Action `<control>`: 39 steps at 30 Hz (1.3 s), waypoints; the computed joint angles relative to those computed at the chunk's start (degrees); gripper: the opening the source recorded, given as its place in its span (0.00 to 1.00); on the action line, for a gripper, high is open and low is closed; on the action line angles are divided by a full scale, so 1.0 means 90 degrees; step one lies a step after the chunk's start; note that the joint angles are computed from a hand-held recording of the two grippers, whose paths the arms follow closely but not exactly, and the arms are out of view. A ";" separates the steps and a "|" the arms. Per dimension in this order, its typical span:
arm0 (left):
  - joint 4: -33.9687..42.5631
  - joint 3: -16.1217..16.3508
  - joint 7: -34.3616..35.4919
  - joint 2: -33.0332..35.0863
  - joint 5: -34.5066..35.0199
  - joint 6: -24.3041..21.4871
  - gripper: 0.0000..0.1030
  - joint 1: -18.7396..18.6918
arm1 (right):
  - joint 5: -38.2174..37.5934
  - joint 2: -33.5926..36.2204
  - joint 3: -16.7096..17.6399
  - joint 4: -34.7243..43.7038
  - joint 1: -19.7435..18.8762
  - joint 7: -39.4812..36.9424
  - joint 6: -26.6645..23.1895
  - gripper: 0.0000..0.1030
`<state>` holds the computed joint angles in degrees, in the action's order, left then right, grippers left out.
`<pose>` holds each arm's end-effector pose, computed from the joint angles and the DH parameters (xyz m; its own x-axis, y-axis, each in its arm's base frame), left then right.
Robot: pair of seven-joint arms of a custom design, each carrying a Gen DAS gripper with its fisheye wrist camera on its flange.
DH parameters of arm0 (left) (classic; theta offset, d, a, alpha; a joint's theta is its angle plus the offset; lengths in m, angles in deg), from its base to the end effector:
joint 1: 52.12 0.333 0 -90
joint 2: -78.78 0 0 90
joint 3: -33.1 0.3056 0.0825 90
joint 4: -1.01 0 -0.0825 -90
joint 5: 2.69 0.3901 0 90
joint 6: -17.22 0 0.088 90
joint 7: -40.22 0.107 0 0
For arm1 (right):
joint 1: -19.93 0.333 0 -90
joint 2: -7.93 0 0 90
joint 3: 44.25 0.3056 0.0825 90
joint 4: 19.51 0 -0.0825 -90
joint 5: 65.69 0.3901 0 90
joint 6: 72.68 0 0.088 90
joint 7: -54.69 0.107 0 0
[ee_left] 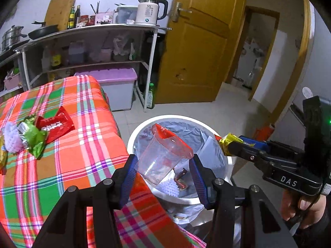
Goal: Collect trash
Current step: 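Carry the clear cup with the left gripper while the right carries the yellow wrapper to the bin, then open both grippers to drop the cup and yellow wrapper into the bin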
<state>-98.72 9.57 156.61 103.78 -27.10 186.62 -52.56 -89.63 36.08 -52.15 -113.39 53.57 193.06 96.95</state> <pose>0.6682 -0.2237 0.4183 -0.4437 -0.8760 0.1890 -0.6560 0.1738 -0.7345 0.6344 0.3552 0.4154 0.1217 -0.9697 -0.2118 -0.6817 0.0735 -0.7279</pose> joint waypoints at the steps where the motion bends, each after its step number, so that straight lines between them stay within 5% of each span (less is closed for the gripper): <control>1: 0.0080 0.0063 -0.0060 0.0065 0.0068 -0.0044 0.50 -0.0066 | 0.0044 0.0016 0.0033 -0.0005 -0.0049 -0.0030 -0.0001 0.35; 20: 0.1399 0.0446 -0.0793 0.1078 0.0838 -0.0986 0.50 -0.0518 | 0.0829 0.0506 0.0313 0.0423 -0.0465 -0.0630 -0.0432 0.37; 27: 0.1830 0.0524 -0.1006 0.1341 0.0924 -0.1453 0.51 -0.0594 | 0.0960 0.0574 0.0319 0.0426 -0.0500 -0.0654 -0.0403 0.46; 39: 0.1185 0.0221 -0.0614 0.0891 0.0546 -0.0867 0.51 -0.0291 | 0.0564 0.0234 -0.0015 0.0128 -0.0141 -0.0290 -0.0185 0.46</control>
